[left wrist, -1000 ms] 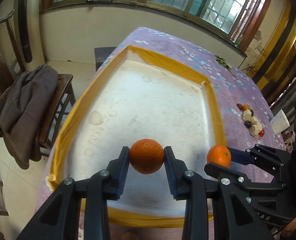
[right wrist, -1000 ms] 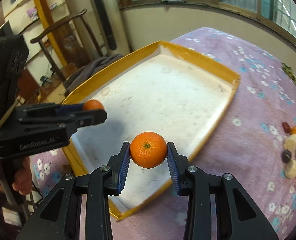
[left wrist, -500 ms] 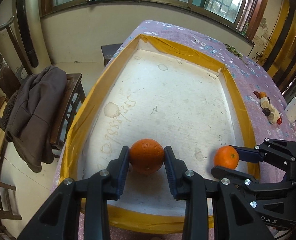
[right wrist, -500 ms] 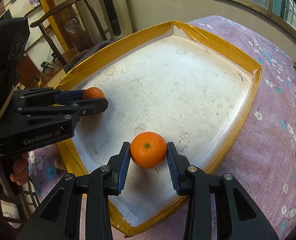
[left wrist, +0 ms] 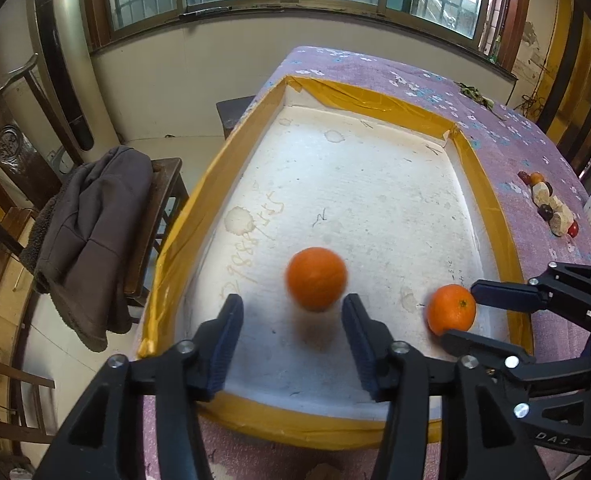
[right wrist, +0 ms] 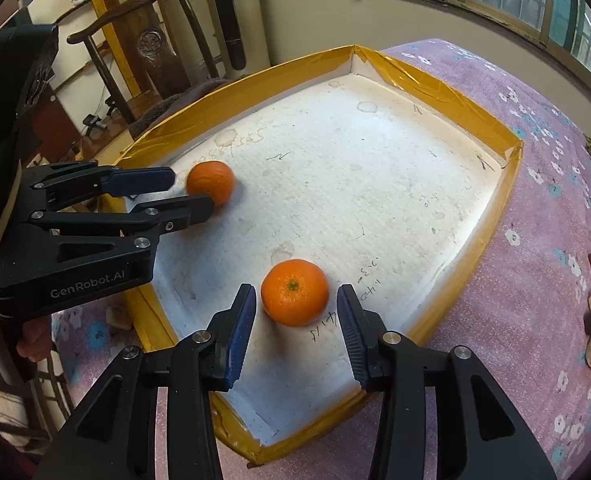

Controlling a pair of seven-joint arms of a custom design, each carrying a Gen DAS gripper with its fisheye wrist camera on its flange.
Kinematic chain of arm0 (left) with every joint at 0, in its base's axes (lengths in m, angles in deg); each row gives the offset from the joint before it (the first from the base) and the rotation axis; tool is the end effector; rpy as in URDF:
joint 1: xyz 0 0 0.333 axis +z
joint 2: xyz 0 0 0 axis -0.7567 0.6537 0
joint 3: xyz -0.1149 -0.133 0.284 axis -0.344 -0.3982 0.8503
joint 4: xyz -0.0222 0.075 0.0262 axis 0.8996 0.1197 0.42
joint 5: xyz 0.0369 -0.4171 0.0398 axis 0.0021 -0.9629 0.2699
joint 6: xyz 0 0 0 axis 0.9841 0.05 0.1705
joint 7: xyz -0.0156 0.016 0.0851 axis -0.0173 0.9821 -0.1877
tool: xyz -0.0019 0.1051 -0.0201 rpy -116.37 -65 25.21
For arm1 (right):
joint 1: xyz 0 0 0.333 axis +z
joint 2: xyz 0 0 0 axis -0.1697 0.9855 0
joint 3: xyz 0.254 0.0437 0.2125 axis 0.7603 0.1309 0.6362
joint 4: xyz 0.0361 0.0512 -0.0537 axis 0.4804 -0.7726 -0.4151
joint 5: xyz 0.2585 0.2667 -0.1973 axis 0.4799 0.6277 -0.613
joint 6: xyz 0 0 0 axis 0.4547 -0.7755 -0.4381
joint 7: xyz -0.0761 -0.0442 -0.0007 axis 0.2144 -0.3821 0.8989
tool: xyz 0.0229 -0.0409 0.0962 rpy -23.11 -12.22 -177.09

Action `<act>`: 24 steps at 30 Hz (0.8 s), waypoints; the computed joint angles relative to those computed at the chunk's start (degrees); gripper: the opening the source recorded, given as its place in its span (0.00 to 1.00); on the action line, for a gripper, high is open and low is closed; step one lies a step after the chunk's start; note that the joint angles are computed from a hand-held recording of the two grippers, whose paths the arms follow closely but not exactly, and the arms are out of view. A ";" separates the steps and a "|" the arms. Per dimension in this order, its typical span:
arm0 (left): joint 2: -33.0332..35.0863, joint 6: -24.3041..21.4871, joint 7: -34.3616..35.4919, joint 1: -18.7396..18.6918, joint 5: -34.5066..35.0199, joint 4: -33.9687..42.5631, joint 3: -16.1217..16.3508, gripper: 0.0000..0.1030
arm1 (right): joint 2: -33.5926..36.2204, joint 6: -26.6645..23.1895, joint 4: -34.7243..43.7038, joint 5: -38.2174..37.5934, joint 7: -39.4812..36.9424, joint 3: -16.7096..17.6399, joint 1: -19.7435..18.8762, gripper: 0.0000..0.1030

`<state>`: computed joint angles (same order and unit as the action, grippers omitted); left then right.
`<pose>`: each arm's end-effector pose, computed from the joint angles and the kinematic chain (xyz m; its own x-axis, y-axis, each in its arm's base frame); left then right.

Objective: Organize fruits
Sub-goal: 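Move both open tools back to the fruit pile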

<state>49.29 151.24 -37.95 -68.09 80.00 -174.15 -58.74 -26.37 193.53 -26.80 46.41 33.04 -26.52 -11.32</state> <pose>0.5402 -0.2841 0.2780 0.2456 -0.9689 0.0292 -0.7899 -0.2175 -0.5734 0.6502 0.0362 0.2611 0.7906 -0.6068 -0.0820 -0.5505 -0.6457 -0.5291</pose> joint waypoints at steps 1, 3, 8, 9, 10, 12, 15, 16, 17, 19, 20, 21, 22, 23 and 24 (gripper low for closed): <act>-0.23 -0.29 -0.33 -0.11 0.02 -0.19 0.02 0.56 | -0.31 -0.34 -0.19 0.41 -0.32 0.08 -0.37 0.42; -0.71 -0.65 -0.61 -0.11 -0.51 -0.62 -0.20 0.57 | -1.09 -0.42 -0.80 1.78 -1.40 0.14 -1.07 0.42; -1.38 -0.86 -2.95 -0.42 -1.07 -0.65 -0.68 0.64 | -3.50 -2.70 -2.09 7.24 -5.28 -0.32 -3.49 0.47; -1.36 -0.88 -3.42 -0.58 -1.08 -0.42 -0.82 0.64 | -4.13 -1.79 -2.71 8.95 -6.52 -0.53 -3.70 0.51; -1.22 -0.82 -3.65 -0.71 -1.21 -0.01 -0.98 0.65 | -4.57 -1.31 -3.15 10.51 -7.73 -0.71 -3.88 0.59; -0.58 -0.45 -3.79 -1.11 -1.23 1.28 -1.23 0.65 | -5.11 -1.51 -3.40 12.71 -9.29 -1.52 -4.42 0.65; 0.63 -0.76 -3.05 -2.15 -1.61 3.69 -1.53 0.69 | -5.10 -1.40 -3.04 14.18 -9.61 -2.94 -4.99 0.65; 1.13 -0.87 -2.69 -2.58 -1.69 4.62 -1.58 0.71 | -4.91 -1.47 -2.69 14.42 -9.39 -3.42 -5.32 0.65; 1.75 -0.93 -2.16 -3.00 -1.94 5.72 -1.68 0.72 | -4.67 -1.55 -2.28 14.75 -9.11 -3.82 -5.73 0.65; 2.98 -0.76 -1.05 -3.83 -2.49 7.84 -1.75 0.73 | -4.42 -1.74 -1.80 15.18 -8.37 -4.37 -6.48 0.65; 3.72 -0.79 -0.15 -4.27 -3.00 9.03 -1.81 0.74 | -4.31 -1.63 -1.58 15.48 -8.00 -4.62 -6.87 0.65; 4.62 -1.04 0.99 -4.77 -3.72 10.47 -1.92 0.75 | -4.32 -1.59 -1.50 15.68 -7.80 -4.82 -7.25 0.65; 5.44 -1.01 1.95 -5.24 -4.35 11.70 -1.89 0.77 | -4.23 -1.44 -1.37 15.95 -7.54 -5.03 -7.66 0.66; 6.32 -0.95 2.95 -5.75 -5.04 13.02 -1.88 0.78 | -4.08 -1.36 -1.15 16.08 -7.25 -5.23 -8.03 0.66; 7.04 -0.84 3.68 -6.32 -5.53 14.11 -1.72 0.79 | -3.79 -1.25 -0.76 16.30 -6.91 -5.54 -8.60 0.67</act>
<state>56.34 150.40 -34.27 -74.41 74.47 -160.04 -60.45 -30.15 192.28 -27.56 62.71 26.13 -32.06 -19.92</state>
